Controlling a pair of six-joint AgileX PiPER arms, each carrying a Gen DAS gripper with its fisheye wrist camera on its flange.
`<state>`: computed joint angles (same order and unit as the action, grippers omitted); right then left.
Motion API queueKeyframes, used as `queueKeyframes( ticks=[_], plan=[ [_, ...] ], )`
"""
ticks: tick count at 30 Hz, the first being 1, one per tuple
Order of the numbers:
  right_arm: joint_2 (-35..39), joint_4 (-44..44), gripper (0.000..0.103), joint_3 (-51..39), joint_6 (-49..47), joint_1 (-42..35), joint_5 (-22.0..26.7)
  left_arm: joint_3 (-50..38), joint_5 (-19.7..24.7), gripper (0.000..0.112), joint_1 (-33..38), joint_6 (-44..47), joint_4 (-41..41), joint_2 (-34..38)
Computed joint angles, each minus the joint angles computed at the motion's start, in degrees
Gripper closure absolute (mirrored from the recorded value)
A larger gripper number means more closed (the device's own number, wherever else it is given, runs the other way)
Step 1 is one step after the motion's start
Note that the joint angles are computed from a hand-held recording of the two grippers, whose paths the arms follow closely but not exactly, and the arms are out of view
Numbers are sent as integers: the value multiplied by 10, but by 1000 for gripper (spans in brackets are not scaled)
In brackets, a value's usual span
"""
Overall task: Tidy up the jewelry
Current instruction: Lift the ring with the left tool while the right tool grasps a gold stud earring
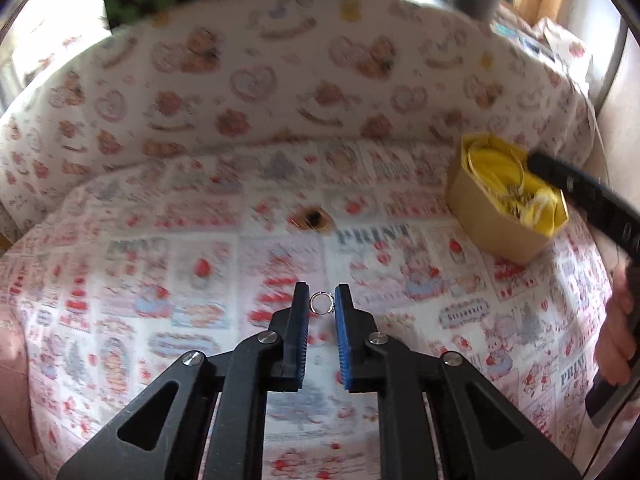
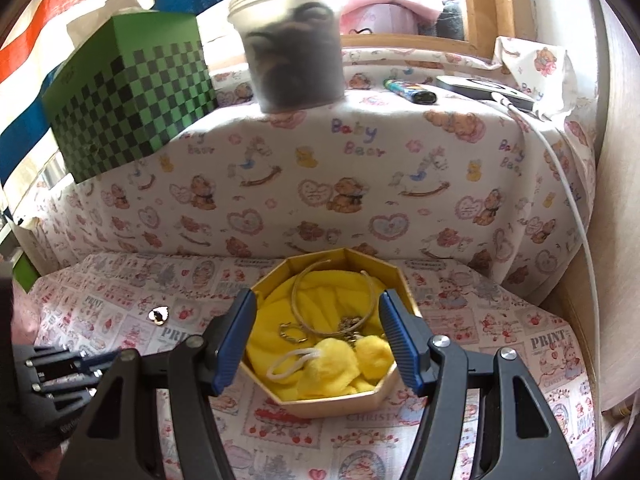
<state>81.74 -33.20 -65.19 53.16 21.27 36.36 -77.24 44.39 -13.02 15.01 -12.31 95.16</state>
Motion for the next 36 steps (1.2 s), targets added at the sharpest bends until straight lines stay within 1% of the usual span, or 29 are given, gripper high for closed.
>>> queueKeyframes(
  ticks=[2,4,5,6,8,10,12,14,16,19,23,27,29,32,35,36],
  plan=[
    [1,15,42,-12,-25,13,3,-4,-1,100,20,-3,-9,-7],
    [6,24,42,-30,-36,23,17,-12,1,100,43,8,-26,-7],
    [11,58,43,-42,-62,19,15,-16,3,100,51,7,-31,-8],
    [18,101,46,-53,-94,12,10,-22,6,100,61,5,-36,-6],
    [42,174,53,-89,-152,2,24,-31,5,100,76,10,-41,1],
    [68,198,60,-124,-175,8,40,-42,-1,100,85,-19,-13,14],
    [102,212,63,-168,-199,20,60,-54,6,100,96,-30,-9,25],
    [139,238,64,-213,-236,32,83,-59,10,100,110,-27,-18,30],
    [177,225,67,-258,-228,51,113,-57,7,100,115,-23,-25,29],
    [244,169,69,-333,-213,91,169,-61,9,100,116,-29,-24,32],
    [318,192,74,-415,-219,93,202,-58,-5,100,113,-55,8,26],
    [369,187,77,-479,-227,97,242,-56,-6,100,127,-32,-18,19],
    [381,187,77,-492,-229,99,248,-62,-1,100,132,-30,-21,20],
    [394,164,77,-506,-216,105,258,-68,6,100,134,-33,-21,27],
    [399,160,78,-496,-204,105,239,-71,9,100,132,-39,-15,30],
    [403,156,80,-500,-201,108,239,-70,9,100,131,-39,-16,28]
  ],
)
